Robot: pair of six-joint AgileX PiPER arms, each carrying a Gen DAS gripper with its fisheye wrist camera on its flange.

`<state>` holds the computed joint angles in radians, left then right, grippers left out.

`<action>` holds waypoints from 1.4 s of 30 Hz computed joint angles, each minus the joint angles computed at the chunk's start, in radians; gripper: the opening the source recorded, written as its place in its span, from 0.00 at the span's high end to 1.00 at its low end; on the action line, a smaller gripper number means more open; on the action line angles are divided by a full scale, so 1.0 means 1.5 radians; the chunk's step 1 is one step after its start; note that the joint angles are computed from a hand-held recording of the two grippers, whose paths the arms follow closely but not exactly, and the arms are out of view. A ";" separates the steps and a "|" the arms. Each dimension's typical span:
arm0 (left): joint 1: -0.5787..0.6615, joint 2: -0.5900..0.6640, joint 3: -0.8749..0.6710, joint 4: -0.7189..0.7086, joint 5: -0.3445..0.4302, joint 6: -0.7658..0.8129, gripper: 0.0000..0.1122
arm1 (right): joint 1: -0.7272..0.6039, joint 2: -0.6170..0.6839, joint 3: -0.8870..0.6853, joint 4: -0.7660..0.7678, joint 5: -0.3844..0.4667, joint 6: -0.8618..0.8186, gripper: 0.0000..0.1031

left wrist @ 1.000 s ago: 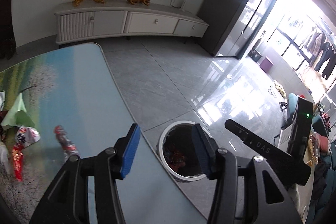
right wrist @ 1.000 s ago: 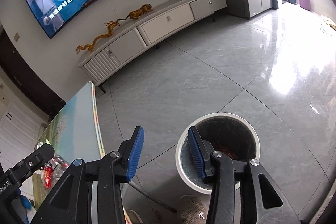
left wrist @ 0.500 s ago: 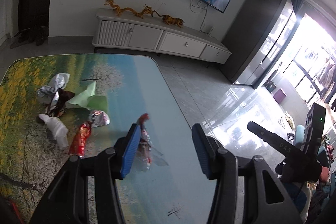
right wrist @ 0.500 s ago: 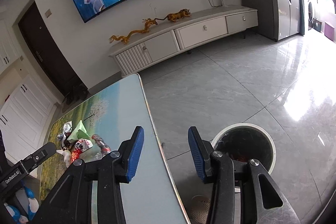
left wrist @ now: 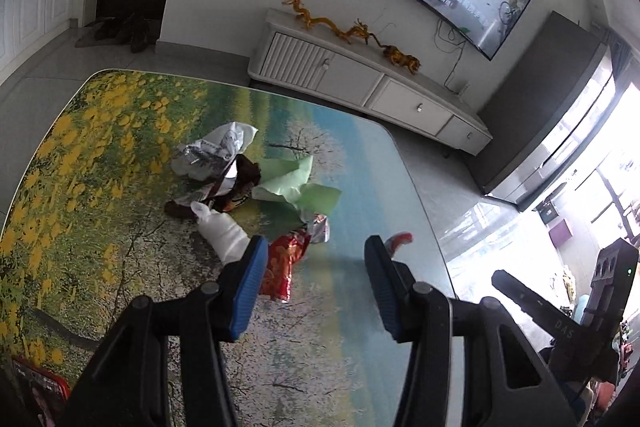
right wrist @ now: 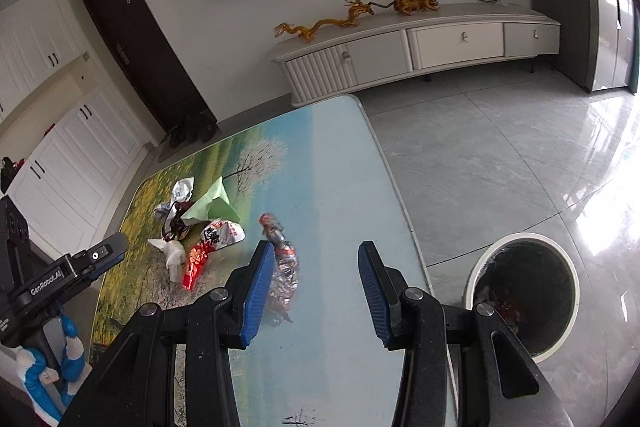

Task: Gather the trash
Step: 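Grasp the red snack bag with the left gripper while the right gripper grasps the clear plastic bottle wrapper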

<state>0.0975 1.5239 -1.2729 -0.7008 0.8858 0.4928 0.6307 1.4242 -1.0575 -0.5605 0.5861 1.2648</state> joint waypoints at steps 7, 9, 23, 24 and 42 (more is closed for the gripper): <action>-0.063 0.067 -0.016 0.067 -0.034 -0.025 0.62 | -0.016 0.099 -0.044 0.125 -0.058 -0.149 0.60; -0.081 0.083 -0.020 0.089 -0.047 -0.036 0.63 | -0.023 0.120 -0.053 0.159 -0.067 -0.194 0.60; -0.145 0.190 -0.091 0.186 -0.071 -0.112 0.67 | -0.069 0.218 -0.103 0.311 -0.099 -0.378 0.61; -0.147 0.198 -0.098 0.191 -0.070 -0.114 0.67 | -0.071 0.222 -0.104 0.316 -0.100 -0.384 0.62; -0.163 0.196 -0.072 0.158 -0.084 -0.097 0.83 | -0.073 0.204 -0.066 0.324 -0.133 -0.390 0.91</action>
<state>-0.1472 1.8175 -1.3809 -0.4636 0.7599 0.3468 0.5217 1.7300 -1.1568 -0.0752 0.3871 0.6794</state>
